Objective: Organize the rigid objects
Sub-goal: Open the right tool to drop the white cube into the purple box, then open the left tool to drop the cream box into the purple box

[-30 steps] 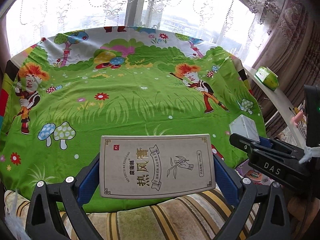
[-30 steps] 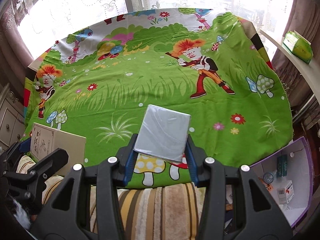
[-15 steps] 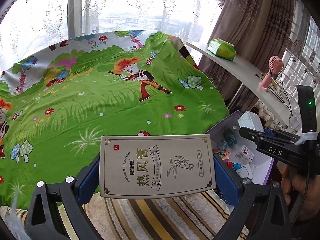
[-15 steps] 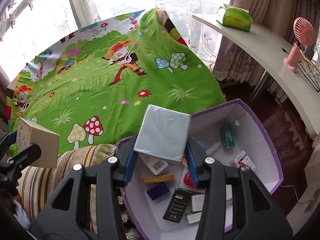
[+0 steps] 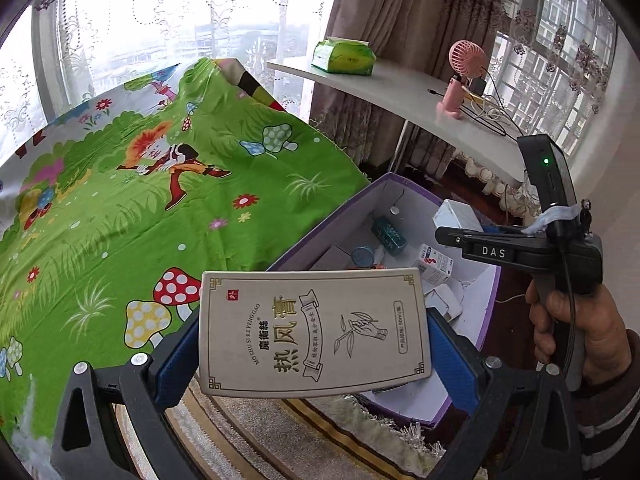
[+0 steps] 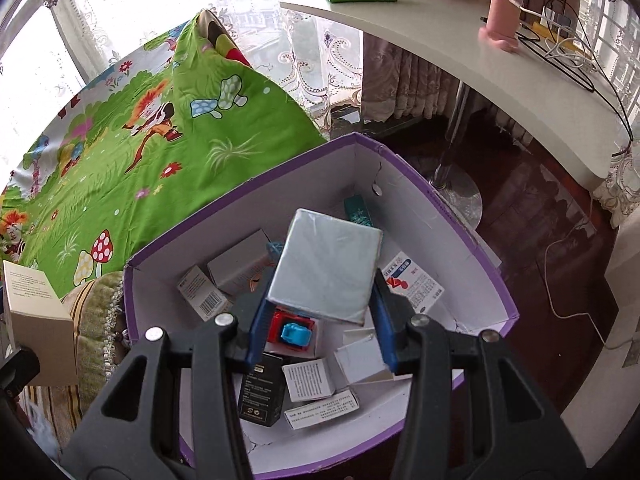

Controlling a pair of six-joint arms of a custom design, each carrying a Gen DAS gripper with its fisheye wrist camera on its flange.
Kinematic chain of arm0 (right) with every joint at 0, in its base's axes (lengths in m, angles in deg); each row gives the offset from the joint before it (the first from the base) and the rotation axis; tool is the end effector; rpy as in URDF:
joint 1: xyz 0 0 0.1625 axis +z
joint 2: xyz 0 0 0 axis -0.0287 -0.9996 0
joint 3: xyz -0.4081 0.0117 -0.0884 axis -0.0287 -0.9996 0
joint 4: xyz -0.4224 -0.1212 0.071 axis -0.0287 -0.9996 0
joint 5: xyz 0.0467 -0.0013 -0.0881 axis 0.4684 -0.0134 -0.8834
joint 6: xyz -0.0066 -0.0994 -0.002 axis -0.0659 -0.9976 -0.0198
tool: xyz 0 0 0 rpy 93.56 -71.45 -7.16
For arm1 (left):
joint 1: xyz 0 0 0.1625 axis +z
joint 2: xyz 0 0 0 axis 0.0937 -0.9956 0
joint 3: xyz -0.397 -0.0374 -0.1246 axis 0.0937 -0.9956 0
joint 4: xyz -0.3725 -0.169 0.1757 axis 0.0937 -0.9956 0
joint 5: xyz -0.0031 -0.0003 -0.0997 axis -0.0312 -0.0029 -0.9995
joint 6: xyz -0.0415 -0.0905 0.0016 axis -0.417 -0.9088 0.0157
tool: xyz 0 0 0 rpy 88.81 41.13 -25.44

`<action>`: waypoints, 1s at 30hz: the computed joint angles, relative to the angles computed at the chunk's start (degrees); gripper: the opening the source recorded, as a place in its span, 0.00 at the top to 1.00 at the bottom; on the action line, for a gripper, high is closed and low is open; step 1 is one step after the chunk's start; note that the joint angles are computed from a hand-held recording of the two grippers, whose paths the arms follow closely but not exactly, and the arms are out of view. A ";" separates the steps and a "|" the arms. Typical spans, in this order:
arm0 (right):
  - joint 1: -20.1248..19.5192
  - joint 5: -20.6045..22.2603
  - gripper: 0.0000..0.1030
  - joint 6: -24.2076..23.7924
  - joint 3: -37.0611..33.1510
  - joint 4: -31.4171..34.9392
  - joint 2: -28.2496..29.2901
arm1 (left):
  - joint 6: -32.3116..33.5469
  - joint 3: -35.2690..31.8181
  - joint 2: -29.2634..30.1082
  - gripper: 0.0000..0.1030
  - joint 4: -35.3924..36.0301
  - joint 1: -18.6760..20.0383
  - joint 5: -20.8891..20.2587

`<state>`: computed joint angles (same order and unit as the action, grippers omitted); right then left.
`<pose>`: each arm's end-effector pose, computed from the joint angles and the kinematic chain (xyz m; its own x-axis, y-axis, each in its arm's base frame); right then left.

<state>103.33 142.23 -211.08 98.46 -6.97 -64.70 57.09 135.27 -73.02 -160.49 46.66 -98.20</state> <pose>0.1712 -0.5710 0.2155 -0.6821 0.5086 0.5254 -0.0184 0.7064 -0.7076 -0.2873 -0.6452 0.1734 -0.5537 0.7294 -0.4018 0.8099 0.5839 -0.0561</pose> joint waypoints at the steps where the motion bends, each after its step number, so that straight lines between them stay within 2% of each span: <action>1: -0.25 -0.37 0.49 0.24 0.35 0.00 -0.20 | 0.33 0.00 0.16 0.01 0.44 -0.16 -0.18; 2: -0.45 -0.54 0.44 0.31 0.76 -0.23 -0.45 | 0.61 -0.08 0.37 0.01 0.85 -0.30 -0.33; 8: -0.98 -1.03 0.29 0.64 2.02 -1.25 -1.53 | 2.13 -0.40 1.46 0.00 2.43 -0.94 -0.89; 12: -0.84 -1.13 0.28 0.65 2.54 -1.59 -2.14 | 3.62 -0.80 1.88 0.00 5.65 -1.19 -2.29; 20: -0.49 -1.81 0.27 0.74 2.26 -1.29 -2.01 | 2.40 -1.52 2.32 0.00 8.36 -1.10 -2.82; 23: 0.01 -1.93 0.27 -0.49 2.02 -1.79 -1.87 | 2.29 -1.92 2.82 0.00 9.81 -1.36 -1.60; 30: 0.66 -0.10 0.27 -1.00 1.74 -1.86 -1.28 | 1.68 -2.05 2.16 0.00 10.76 -0.96 -2.51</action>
